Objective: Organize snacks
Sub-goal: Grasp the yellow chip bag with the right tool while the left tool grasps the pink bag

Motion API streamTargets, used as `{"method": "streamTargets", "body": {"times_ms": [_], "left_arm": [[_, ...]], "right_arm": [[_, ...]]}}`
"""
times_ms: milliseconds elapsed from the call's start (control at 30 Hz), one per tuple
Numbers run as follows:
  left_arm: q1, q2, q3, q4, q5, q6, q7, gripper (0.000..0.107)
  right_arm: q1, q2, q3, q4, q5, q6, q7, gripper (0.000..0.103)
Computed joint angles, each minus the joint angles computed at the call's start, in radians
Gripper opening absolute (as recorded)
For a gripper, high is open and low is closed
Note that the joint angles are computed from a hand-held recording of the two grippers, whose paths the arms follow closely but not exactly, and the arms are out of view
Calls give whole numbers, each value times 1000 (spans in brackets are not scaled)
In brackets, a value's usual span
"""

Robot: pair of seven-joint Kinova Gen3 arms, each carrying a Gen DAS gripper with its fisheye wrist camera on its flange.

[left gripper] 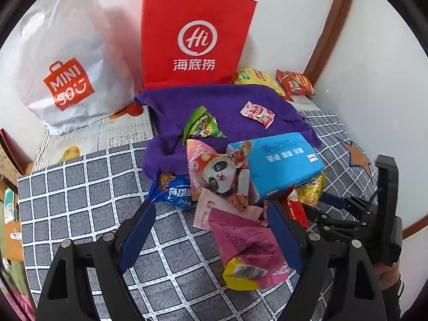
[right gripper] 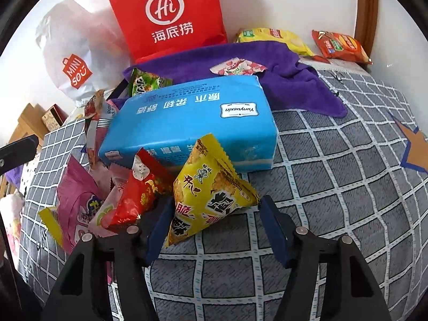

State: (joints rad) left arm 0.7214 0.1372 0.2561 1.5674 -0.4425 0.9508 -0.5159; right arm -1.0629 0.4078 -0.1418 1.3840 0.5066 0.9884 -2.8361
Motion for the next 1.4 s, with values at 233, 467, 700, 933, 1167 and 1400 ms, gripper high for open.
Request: {"method": "streamTargets", "body": {"times_ms": [233,467,700,933,1167,1400], "left_arm": [[-27,-22,-4,38,21,-6,19,84],[-29,-26,9,43,18,-3,44,84],[-6,-21,18,38,5,14,70,84],[-3,-32,19,63,10,7,90,84],[-28,-65,26,126,36,-47,112,84],[-42,-49,49,118,88,-125,43,84]], "right_arm": [[-17,-59,-14,45,35,40,3,63],[42,-128,-70,124,-7,55,76,65],[85,-182,-82,195,-60,25,-23,78],[70,-129,-77,189,-3,4,-122,86],[45,-106,-57,187,57,-8,-139,73],[50,-139,-67,214,72,-37,-134,70]]}}
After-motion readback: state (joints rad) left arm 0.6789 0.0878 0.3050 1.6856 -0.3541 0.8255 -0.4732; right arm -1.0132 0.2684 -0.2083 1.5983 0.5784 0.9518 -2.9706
